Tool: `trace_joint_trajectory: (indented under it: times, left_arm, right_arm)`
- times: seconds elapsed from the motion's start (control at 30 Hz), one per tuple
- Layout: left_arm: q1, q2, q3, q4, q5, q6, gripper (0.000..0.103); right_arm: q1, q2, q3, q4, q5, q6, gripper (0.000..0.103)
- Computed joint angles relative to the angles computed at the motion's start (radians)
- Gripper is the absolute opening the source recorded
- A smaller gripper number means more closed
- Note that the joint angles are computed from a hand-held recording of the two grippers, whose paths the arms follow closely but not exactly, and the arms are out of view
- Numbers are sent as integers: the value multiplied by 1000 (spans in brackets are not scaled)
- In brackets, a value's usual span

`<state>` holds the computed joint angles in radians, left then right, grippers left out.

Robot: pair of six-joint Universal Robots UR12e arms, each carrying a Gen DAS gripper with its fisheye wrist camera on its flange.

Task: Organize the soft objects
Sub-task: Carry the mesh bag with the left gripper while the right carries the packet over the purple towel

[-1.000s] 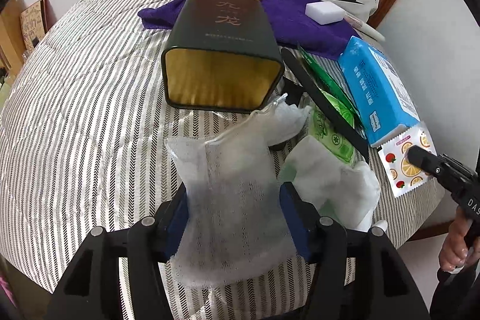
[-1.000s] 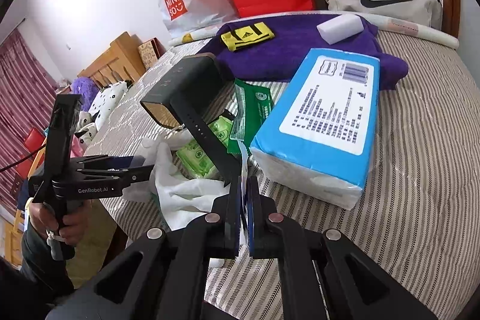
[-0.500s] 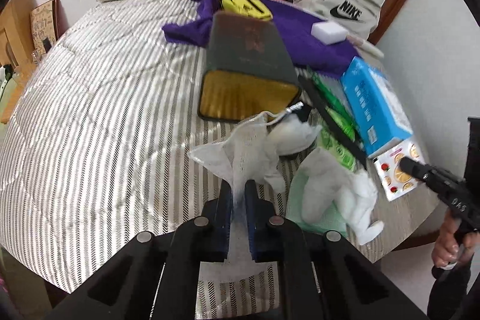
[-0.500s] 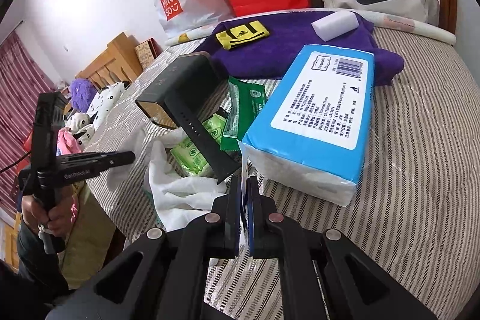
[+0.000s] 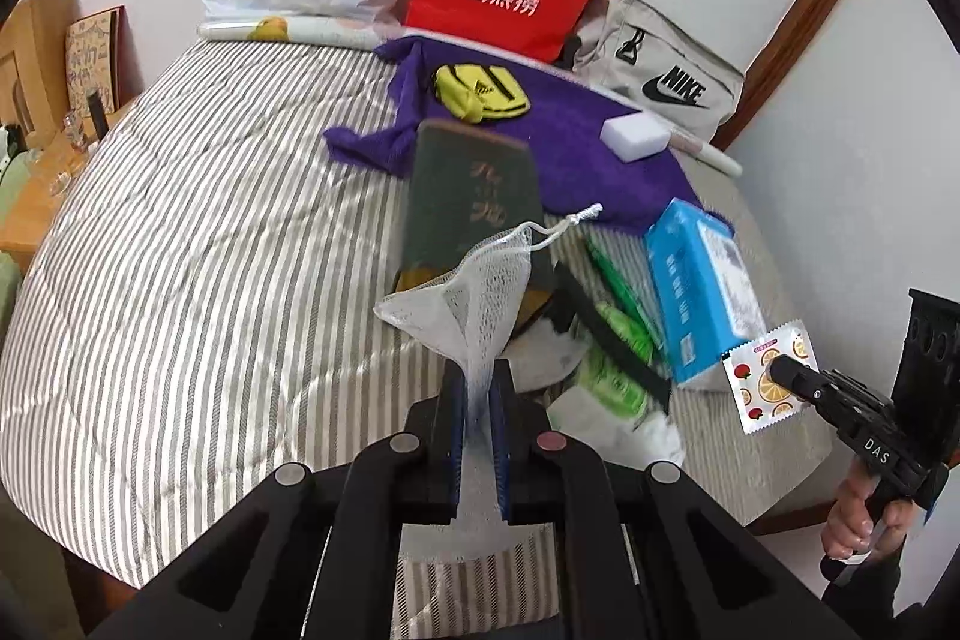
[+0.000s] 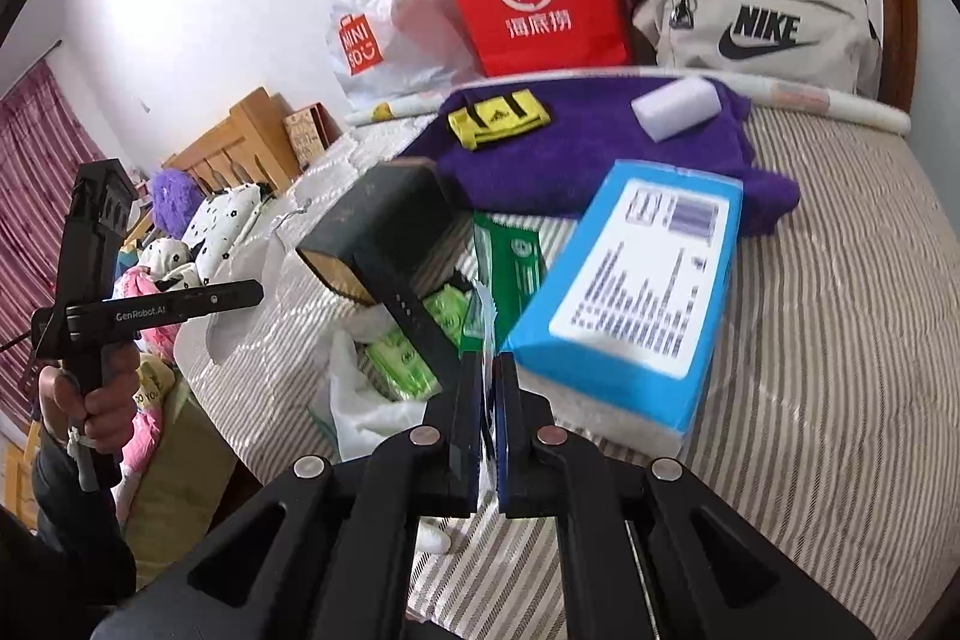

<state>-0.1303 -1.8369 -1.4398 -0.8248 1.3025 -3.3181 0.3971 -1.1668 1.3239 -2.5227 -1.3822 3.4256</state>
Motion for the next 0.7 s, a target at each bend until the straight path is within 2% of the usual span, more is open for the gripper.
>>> trace_joint_trajectory:
  times: [0.4, 0.6, 0.7]
  left_arm:
    - [-15, -67, 132, -38, 14, 22, 9]
    - [-21, -125, 227, -81, 11, 19, 9]
    - [-15, -149, 257, -80, -22, -8, 9]
  right_arm:
    - [-15, 42, -91, 13, -27, -41, 4]
    - [-20, 83, -158, 44, -55, -74, 4]
    - [-30, 105, -191, 53, -45, -61, 4]
